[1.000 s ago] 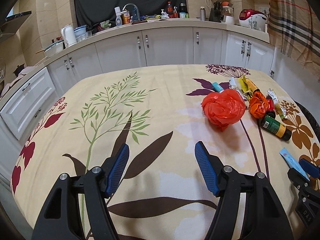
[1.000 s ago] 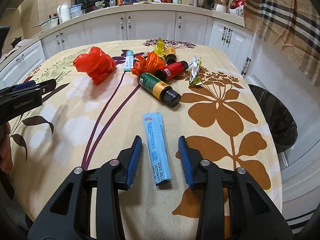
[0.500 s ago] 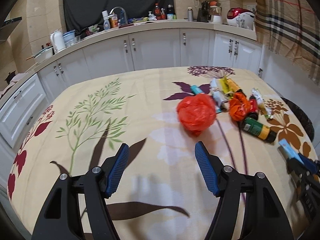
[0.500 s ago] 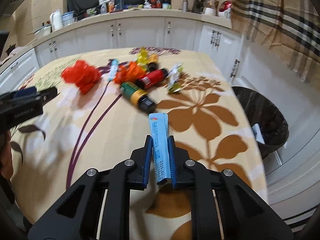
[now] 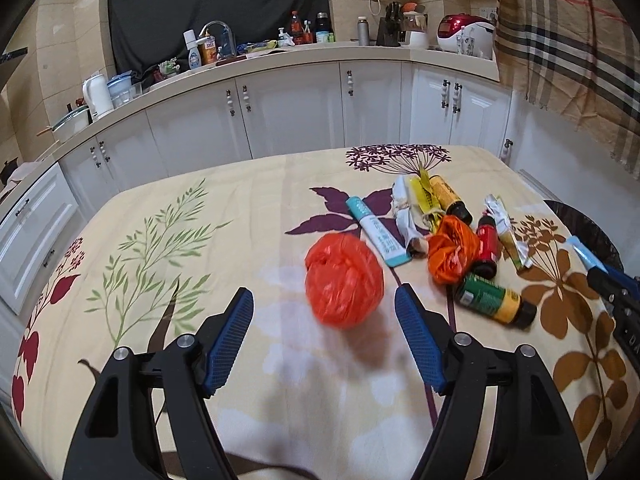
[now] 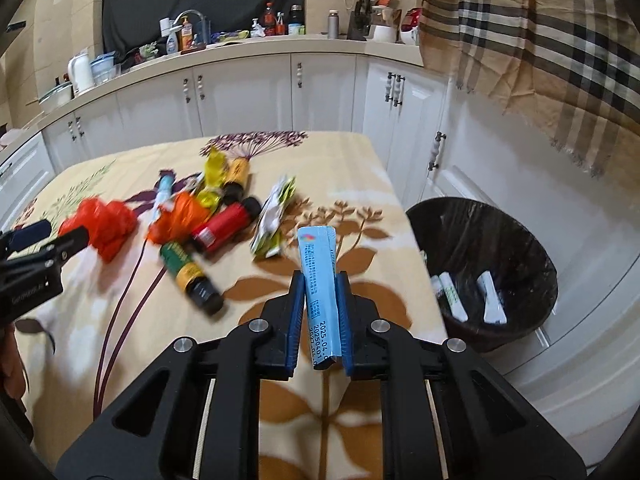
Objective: Collect trash
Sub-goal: 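Close the left tool on the red plastic bag while the right tool holds the blue tube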
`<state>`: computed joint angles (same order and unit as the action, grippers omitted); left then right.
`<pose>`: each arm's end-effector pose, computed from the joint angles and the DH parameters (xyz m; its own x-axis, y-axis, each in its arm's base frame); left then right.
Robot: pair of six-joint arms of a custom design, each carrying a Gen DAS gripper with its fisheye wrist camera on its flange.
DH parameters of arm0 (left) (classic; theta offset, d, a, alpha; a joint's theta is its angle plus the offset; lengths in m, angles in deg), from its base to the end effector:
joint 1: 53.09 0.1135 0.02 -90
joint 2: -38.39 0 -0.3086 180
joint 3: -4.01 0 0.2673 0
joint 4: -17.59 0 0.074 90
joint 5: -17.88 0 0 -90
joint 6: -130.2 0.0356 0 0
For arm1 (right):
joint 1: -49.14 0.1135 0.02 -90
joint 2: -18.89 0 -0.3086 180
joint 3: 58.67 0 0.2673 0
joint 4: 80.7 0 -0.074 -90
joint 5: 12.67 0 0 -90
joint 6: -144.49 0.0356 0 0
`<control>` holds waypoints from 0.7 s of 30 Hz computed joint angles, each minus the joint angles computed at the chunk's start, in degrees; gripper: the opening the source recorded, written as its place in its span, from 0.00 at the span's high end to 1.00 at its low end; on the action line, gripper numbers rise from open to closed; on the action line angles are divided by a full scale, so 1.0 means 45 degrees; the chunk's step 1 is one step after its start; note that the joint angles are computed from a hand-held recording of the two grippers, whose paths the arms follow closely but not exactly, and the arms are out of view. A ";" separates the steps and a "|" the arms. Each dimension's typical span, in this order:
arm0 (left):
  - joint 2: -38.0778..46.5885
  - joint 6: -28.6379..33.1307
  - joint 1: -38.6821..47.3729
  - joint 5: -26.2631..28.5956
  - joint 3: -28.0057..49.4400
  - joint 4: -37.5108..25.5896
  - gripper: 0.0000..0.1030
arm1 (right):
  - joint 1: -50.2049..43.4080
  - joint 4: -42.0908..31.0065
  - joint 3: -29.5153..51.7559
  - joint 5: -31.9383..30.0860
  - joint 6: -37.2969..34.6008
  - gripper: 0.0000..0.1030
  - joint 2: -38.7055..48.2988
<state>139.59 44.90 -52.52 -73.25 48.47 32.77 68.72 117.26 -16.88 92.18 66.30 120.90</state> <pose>0.3085 0.0038 0.1200 -0.6632 0.0753 -0.7447 0.0297 0.9968 0.0744 0.2831 0.0910 0.1104 -0.6499 -0.0212 -0.7597 -0.0125 0.9998 -0.0172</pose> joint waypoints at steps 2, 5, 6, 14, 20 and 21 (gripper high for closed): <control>0.0308 -0.0041 -0.0101 -0.0162 0.0387 -0.0160 0.31 | -0.0161 -0.0111 0.0324 -0.0120 -0.0084 0.85 0.0157; 0.0735 -0.0073 -0.0150 -0.0352 0.0885 -0.0380 0.31 | -0.0419 -0.0304 0.0910 -0.0354 -0.0240 0.85 0.0443; 0.0861 -0.0119 -0.0138 -0.0364 0.1073 -0.0512 0.31 | -0.0505 -0.0372 0.1096 -0.0440 -0.0298 0.85 0.0537; 0.1381 -0.0143 -0.0007 -0.0340 0.1923 -0.1183 0.38 | -0.0872 -0.0904 0.2505 -0.0971 -0.0509 0.85 0.1422; 0.1422 0.0025 0.0065 0.0166 0.2205 -0.1858 0.66 | -0.0928 -0.1079 0.3001 -0.1177 -0.0543 0.85 0.1784; 0.1381 0.0042 0.0021 0.0102 0.2140 -0.1771 0.68 | -0.0940 -0.1087 0.3047 -0.1199 -0.0541 0.85 0.1834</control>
<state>145.81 45.09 -52.42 -72.79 58.10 24.80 64.49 112.37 -3.17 86.79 63.87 129.15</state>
